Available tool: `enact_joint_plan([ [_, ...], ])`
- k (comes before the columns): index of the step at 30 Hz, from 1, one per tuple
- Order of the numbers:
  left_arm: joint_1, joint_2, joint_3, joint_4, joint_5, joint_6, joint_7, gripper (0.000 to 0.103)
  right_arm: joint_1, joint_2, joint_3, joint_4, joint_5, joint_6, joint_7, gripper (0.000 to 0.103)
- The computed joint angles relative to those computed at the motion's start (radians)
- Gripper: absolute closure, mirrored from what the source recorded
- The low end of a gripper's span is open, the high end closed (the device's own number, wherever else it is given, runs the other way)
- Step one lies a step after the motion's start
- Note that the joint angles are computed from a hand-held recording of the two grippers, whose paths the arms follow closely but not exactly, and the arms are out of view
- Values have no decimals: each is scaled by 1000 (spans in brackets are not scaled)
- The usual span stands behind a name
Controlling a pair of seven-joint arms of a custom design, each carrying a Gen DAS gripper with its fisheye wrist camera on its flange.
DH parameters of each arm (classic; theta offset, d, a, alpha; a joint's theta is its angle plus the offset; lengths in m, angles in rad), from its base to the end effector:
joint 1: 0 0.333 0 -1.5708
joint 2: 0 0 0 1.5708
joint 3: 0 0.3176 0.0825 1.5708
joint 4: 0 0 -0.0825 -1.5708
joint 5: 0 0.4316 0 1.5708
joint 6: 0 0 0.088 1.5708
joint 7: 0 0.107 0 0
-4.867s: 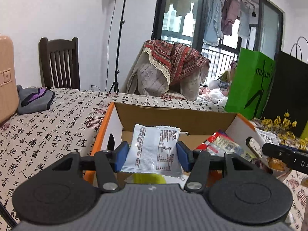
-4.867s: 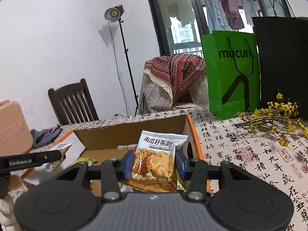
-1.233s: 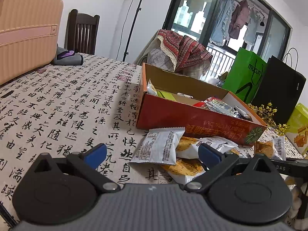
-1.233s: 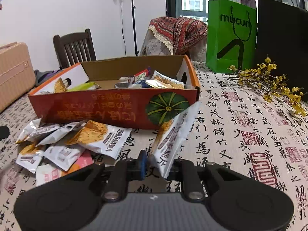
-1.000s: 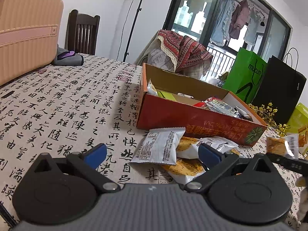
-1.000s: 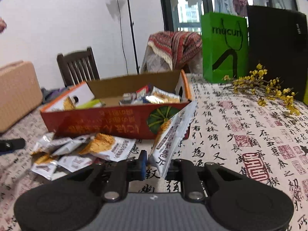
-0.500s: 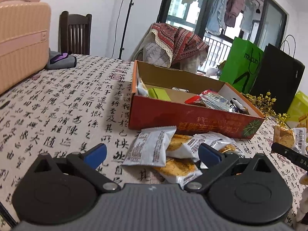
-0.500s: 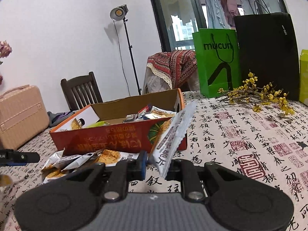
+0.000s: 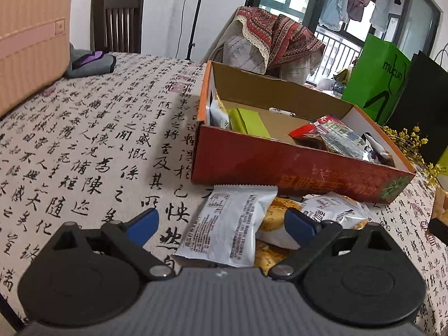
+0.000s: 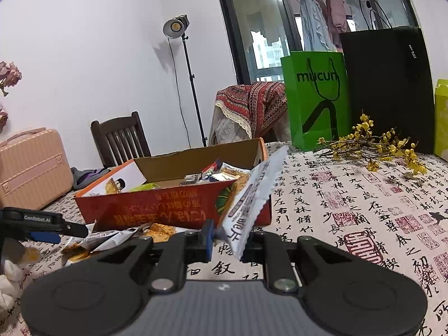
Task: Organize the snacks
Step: 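Grasp a white packet with the left gripper while the right holds the silver bar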
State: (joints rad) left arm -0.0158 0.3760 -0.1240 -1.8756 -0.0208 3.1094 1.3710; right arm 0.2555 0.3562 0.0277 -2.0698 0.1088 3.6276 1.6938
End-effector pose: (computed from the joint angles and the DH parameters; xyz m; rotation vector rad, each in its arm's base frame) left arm 0.7134 -0.0898 0.3889 -1.8705 1.6754 -0.9779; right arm 0.6423 0.1709 0.3732 -1.4411 1.4113 -0.7384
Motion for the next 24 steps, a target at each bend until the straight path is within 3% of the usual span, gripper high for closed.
enact_joint_plan([
  [5, 153, 26, -171, 15, -114, -16, 109, 7, 4, 0, -3, 0, 4, -3, -5, 86],
  [6, 175, 29, -196, 14, -136, -11, 132, 14, 5, -1, -4, 0, 6, -4, -8, 86],
  [8, 150, 25, -168, 11, -129, -6, 124, 31, 10, -1, -7, -1, 12, -6, -16, 87],
  [9, 162, 26, -183, 10, -151, -4, 152, 41, 13, -3, -8, -3, 16, -6, -19, 86],
  [11, 223, 30, -255, 6, -191, -1, 208, 49, 15, -3, -9, -1, 22, -10, -24, 87],
  [13, 220, 27, -254, 1, -206, 9, 223, 56, 18, -3, -10, -1, 28, -11, -28, 87],
  [20, 265, 10, -309, -30, -252, 52, 281, 58, 13, 0, -6, 4, 23, -15, -29, 86],
  [22, 291, 1, -339, -47, -256, 75, 295, 58, 12, 1, -6, 5, 21, -16, -27, 87],
  [24, 350, -8, -405, -72, -256, 107, 314, 58, 5, 1, -1, 5, 12, -17, -19, 86],
])
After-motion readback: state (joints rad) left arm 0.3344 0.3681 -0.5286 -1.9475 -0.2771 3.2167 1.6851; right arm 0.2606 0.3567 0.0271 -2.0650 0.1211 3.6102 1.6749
